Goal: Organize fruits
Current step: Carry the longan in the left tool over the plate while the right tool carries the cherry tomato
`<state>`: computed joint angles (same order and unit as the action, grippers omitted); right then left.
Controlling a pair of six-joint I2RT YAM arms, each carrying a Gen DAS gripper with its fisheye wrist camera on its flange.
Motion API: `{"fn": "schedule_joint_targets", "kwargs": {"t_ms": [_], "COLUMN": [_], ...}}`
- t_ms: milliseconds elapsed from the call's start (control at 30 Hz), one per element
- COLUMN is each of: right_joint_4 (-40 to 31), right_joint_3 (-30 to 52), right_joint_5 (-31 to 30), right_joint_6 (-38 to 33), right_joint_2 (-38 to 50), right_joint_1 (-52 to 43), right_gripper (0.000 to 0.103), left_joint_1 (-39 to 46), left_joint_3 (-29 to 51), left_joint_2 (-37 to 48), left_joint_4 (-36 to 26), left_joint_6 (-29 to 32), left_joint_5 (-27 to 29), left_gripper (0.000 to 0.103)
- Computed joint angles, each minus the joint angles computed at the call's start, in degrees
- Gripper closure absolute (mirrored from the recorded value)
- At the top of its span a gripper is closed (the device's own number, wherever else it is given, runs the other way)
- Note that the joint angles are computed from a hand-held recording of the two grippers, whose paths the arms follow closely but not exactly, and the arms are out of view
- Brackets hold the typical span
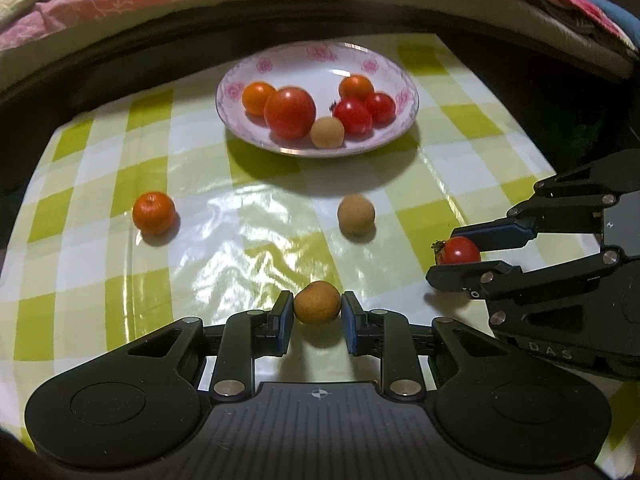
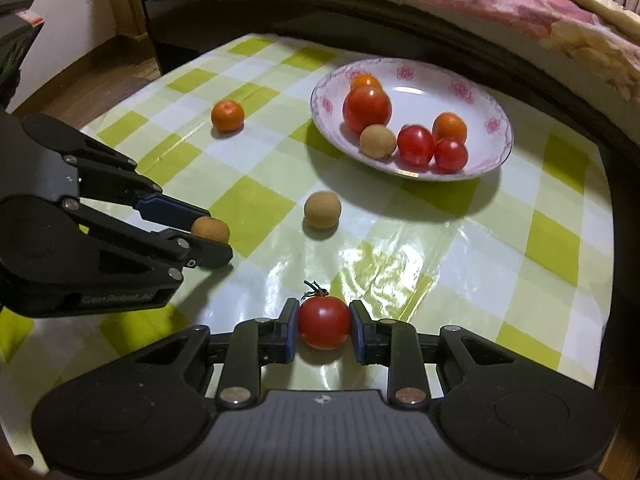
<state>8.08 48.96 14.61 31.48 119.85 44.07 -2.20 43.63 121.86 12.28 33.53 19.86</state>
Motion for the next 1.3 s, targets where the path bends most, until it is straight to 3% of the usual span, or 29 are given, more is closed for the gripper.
{"fn": "schedule_joint_targets", "kwargs": {"t_ms": [567, 1300], "right_joint_4": [1.1, 0.7], "right_joint_3": [2.2, 16.1], "right_joint_5": [2.4, 1.5], "right_joint_6": [-2.9, -9.9], "right_joint_2": [-3.3, 6.7], "right_joint_1": [-7.7, -17.1], "right_gripper": [0.072, 0.072], "left_joint_1": [-5.3, -8.2], "left_joint_3": [10.2, 23.3], "left_joint_2": [2.4, 11.5], "left_joint_4": [0.2, -1.7], "left_joint_6": [-10.0, -14.6], "left_joint_5": [-0.2, -2.7], "left_gripper": [0.070, 0.069]}}
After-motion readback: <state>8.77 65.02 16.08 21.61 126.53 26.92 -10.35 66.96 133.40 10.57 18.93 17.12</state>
